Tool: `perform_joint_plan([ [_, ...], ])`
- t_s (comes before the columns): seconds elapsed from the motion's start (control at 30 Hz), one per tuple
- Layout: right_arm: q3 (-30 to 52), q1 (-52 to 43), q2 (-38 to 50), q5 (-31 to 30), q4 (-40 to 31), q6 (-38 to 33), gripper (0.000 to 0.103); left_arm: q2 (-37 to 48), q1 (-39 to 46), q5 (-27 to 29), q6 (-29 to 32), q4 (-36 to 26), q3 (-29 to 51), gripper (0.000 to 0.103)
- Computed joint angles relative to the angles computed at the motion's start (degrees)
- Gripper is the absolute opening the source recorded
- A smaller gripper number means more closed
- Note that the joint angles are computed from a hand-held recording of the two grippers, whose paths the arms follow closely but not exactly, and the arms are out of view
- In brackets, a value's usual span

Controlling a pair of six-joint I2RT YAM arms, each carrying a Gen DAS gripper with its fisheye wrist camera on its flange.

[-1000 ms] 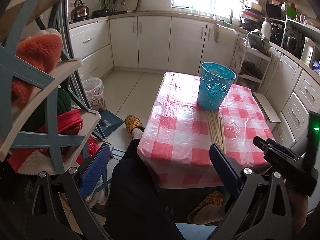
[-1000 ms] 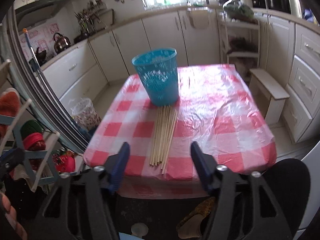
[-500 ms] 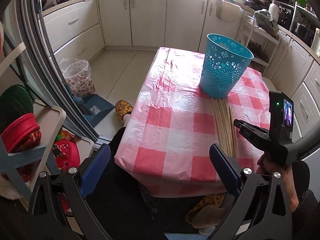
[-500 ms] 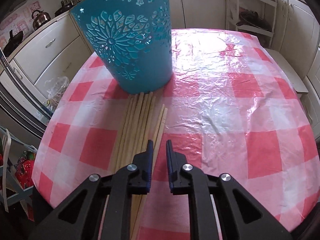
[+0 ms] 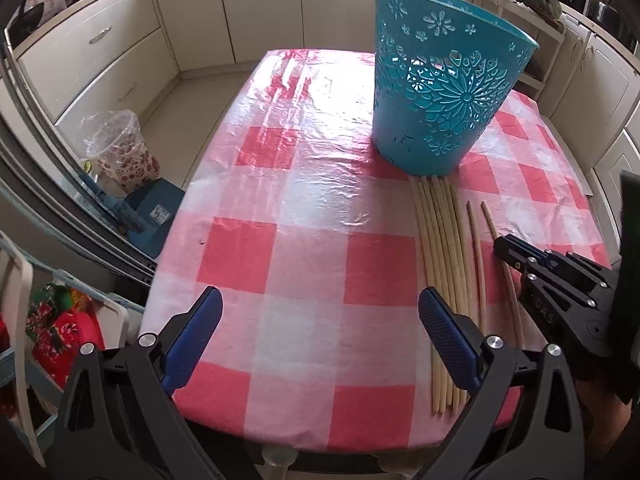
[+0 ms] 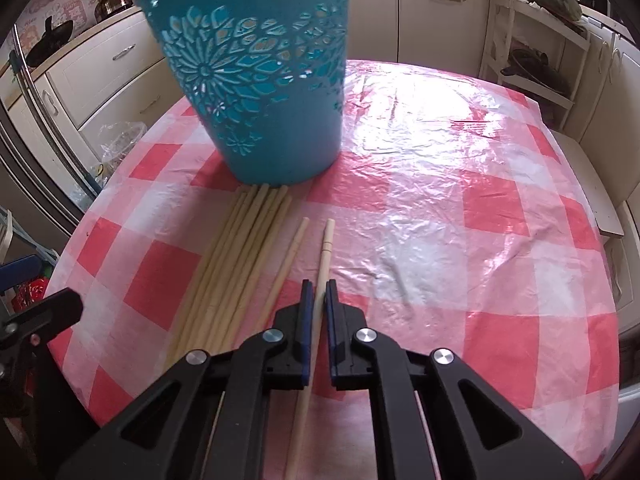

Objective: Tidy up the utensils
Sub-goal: 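Close the left tool on one wooden stick beside the basket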

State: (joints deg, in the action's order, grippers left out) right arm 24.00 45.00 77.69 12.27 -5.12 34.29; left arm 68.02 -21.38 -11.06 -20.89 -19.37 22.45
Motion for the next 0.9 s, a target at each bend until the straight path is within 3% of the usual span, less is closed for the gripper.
perform_joint_plan([
  [0.13,-3.0,-0.9,-1.6,-1.9,4.1,1.4,0.007,13.5,-1.4,-0.8,-2.0,6.8,4.4,0.090],
  [0.27,-4.0,-3.4,-1.8,-5.3,6.2,1.0,0.007,21.1,-3.1,-2.3,-3.4,9.3,7.9,0.088],
  [0.9,-4.8,-5.9,-3.1,-8.6,6.7,0.3,0.007,31.5,-5.3,-4.0,-5.0,9.0,16.8,0.083],
])
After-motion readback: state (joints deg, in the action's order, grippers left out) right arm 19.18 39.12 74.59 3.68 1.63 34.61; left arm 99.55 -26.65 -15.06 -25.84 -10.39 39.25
